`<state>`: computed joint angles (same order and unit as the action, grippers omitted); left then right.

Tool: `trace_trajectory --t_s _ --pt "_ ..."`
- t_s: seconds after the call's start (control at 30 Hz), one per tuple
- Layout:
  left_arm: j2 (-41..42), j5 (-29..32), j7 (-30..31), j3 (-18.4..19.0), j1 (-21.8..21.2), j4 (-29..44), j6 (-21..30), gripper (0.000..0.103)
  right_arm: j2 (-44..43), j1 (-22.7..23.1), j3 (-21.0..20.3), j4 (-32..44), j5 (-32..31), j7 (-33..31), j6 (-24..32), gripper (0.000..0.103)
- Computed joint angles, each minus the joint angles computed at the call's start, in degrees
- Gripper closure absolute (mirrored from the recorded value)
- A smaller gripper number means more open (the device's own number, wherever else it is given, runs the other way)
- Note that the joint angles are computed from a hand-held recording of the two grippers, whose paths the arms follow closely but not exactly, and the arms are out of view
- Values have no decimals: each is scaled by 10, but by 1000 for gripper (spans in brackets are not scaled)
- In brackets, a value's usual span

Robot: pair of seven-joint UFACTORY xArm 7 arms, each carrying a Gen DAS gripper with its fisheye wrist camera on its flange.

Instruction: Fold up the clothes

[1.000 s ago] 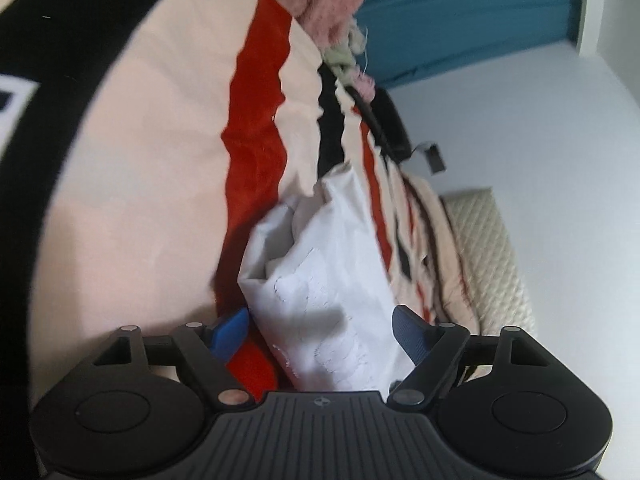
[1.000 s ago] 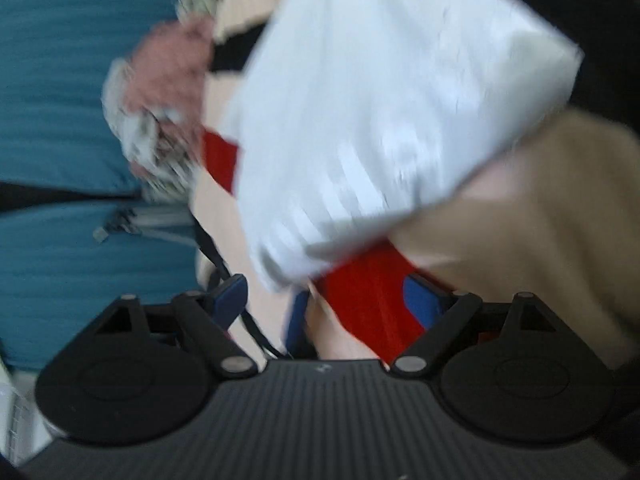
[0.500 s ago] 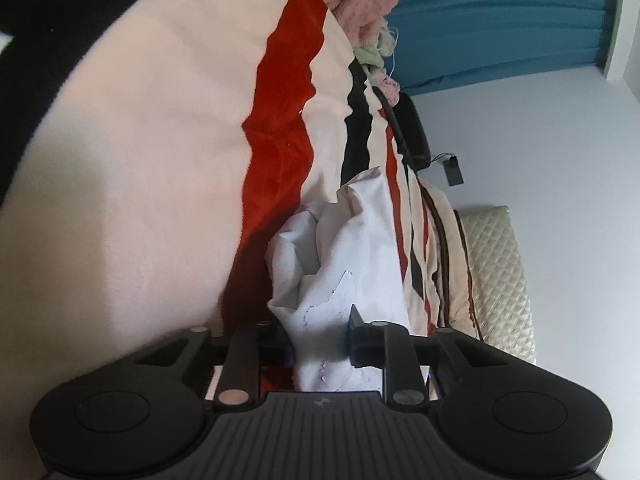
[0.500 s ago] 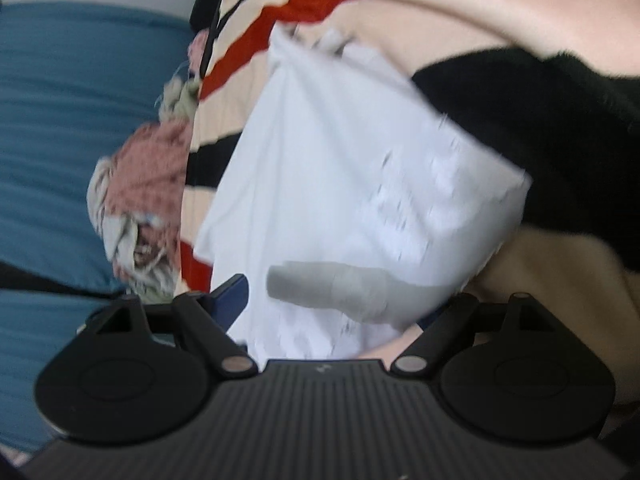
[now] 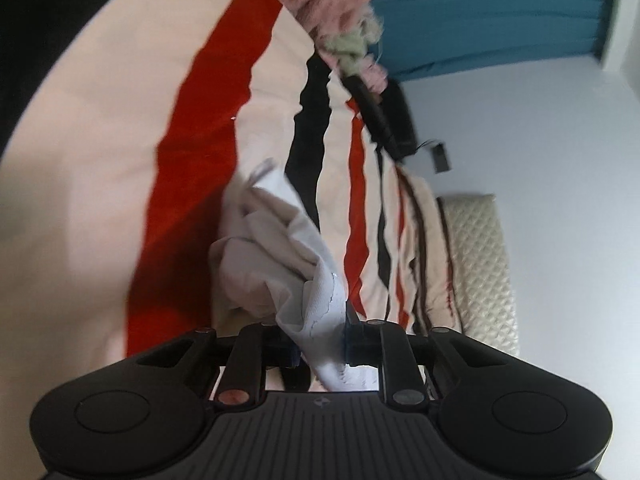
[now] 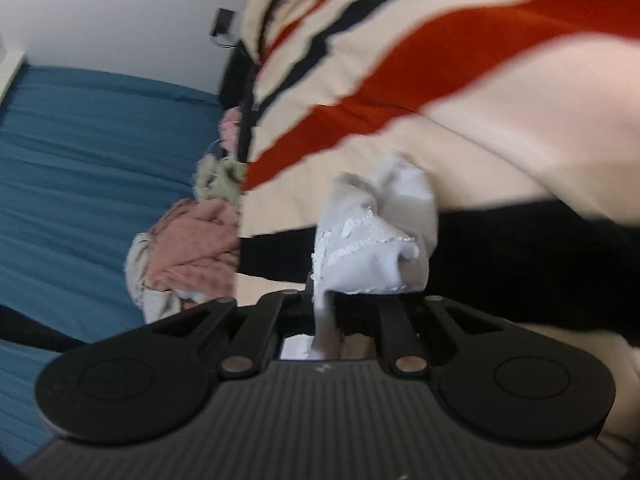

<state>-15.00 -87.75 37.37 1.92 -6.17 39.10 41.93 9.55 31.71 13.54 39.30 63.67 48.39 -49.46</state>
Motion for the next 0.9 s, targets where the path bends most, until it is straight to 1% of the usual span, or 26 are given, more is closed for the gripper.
trace_trajectory --t_s 0.07,0.13,0.3,0.37,0.43,0.47,0.53,0.57,0.67,0.77,0.8,0.83,0.87,0.9 --pt "25 55 -39 -13 -3 54 -16 82 -10 -20 -17 26 -23 -30 38 92" --pt "72 96 -62 -21 -8 127 -31 82 -2 -44 -36 72 -56 -64 82 92" --pt "245 196 -134 -53 -9 383 -71 83 81 -81 -88 244 -135 -145 152 92" --pt "302 205 -129 -70 -2 475 -87 83 119 -89 -110 322 -159 -172 178 92" --pt "357 208 -115 -89 4 564 -105 82 149 -92 -130 376 -186 -195 182 93" --pt "379 206 -98 -100 7 591 -119 82 165 -94 -139 403 -200 -206 184 93" --pt "417 211 -66 -120 8 629 -151 82 191 -104 -143 425 -232 -212 179 93" --pt "430 215 -50 -128 9 634 -164 82 202 -113 -138 423 -248 -205 178 93" --pt "449 231 -1 -150 18 594 -197 82 237 -142 -117 401 -305 -167 177 93" --pt "431 242 56 -170 44 483 -219 82 256 -158 -99 355 -340 -125 219 92" --pt "421 253 61 -171 49 443 -222 82 260 -176 -81 338 -366 -104 243 92" --pt "415 265 66 -171 51 411 -230 81 259 -189 -66 322 -385 -87 250 91" --pt "408 264 86 -180 56 386 -246 77 257 -202 -52 306 -402 -71 253 90" --pt "399 244 124 -197 68 364 -265 75 256 -214 -39 292 -419 -55 257 91"
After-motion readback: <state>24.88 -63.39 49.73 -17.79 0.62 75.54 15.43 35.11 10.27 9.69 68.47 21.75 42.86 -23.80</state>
